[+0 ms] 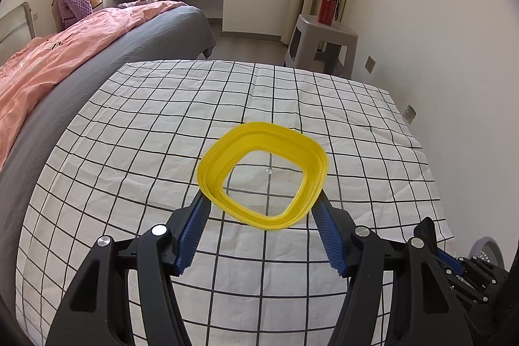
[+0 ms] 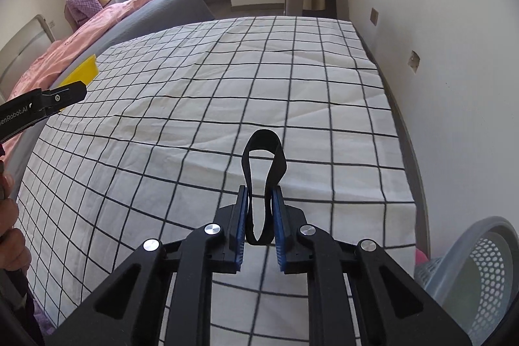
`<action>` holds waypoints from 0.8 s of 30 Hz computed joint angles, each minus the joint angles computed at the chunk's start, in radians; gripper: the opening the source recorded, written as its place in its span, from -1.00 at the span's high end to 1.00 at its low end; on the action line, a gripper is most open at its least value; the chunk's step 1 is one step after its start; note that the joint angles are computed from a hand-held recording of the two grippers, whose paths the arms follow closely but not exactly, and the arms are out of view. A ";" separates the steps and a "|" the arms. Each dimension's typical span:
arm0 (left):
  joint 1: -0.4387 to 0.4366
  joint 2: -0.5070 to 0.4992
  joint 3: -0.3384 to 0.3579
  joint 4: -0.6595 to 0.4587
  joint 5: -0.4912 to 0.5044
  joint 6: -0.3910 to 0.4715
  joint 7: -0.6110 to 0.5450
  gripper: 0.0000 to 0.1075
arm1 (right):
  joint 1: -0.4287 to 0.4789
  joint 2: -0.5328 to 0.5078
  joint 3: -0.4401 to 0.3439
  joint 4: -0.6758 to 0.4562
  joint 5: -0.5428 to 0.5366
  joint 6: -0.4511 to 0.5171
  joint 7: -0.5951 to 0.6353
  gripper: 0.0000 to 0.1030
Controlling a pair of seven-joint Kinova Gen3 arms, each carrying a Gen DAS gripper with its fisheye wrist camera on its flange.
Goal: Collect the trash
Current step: 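Carry the ring and strap over the wastebasket and open both tools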
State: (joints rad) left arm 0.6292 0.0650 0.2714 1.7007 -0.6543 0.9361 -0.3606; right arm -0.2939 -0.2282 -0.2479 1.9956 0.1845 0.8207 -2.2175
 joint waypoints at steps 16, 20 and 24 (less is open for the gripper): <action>0.265 0.107 0.062 -0.144 -0.156 0.135 0.036 -0.14 | 0.161 -0.378 0.098 0.028 -0.082 0.274 0.135 0.70; 0.346 0.153 0.053 -0.203 -0.139 0.128 0.023 -0.14 | 0.217 -0.466 0.158 0.026 -0.084 0.362 0.202 0.70; 0.429 0.214 0.043 -0.285 -0.122 0.127 -0.011 -0.14 | 0.271 -0.536 0.235 0.029 -0.072 0.433 0.273 0.70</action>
State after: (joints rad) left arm 1.0583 0.2793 0.3149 1.4160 -0.7764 1.0627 -0.3714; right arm -0.0233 -0.7642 -0.0128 2.0248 0.1125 1.2536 -1.9444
